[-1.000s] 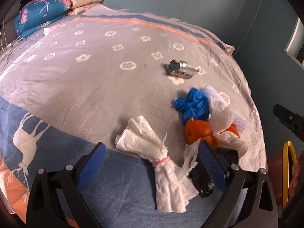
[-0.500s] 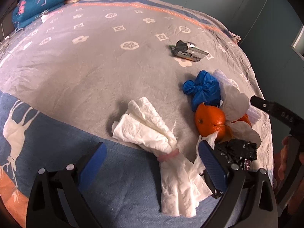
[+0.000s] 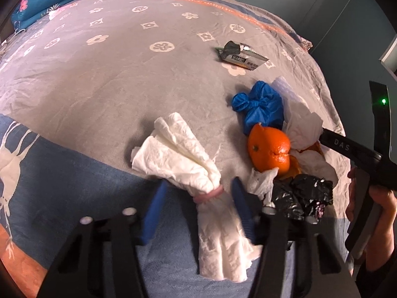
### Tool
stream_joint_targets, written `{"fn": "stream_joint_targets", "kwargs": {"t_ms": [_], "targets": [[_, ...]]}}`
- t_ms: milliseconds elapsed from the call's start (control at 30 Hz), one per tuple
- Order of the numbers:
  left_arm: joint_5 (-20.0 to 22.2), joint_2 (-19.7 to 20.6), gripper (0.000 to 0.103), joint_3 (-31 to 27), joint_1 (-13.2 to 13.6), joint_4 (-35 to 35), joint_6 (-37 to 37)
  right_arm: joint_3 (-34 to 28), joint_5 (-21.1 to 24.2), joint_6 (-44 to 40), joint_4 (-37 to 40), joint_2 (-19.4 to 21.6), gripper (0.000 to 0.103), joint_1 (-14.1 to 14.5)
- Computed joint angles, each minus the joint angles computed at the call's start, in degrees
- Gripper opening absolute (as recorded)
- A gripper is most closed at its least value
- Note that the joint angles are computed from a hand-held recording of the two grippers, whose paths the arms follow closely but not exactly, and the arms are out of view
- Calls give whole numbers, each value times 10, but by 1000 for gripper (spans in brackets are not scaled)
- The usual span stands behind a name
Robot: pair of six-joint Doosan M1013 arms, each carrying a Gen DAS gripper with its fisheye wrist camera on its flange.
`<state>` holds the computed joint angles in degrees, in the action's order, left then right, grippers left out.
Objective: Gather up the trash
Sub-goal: 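Grasp the white tissue with the left tool while the right tool grasps the lavender mesh sleeve, then carry the white tissue with the left tool while the right tool carries the mesh sleeve to the bin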
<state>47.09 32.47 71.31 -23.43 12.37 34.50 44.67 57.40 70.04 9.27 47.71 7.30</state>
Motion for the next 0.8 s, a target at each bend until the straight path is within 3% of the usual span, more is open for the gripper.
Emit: {"fn": "stream_joint_targets", "kwargs": {"t_ms": [100,200,400,667,800], "targets": [[-8,-5,29,8,4,-21,-3,4,-9,-4,-12,-1,52,3],[-14,-7,20,12,7,-39,1,10,-16,-8,-17,-4,46,5],[-18,-12,17,16,6,-37,4,22,-30,-25,-11,-11,28,7],[-49,-28,17,33,8,-47,-2,31,-43,-26,15,-22,25,1],[-65,-37,17,38,1,-8,-15,37,-51,-29,41,-32,25,-5]]}}
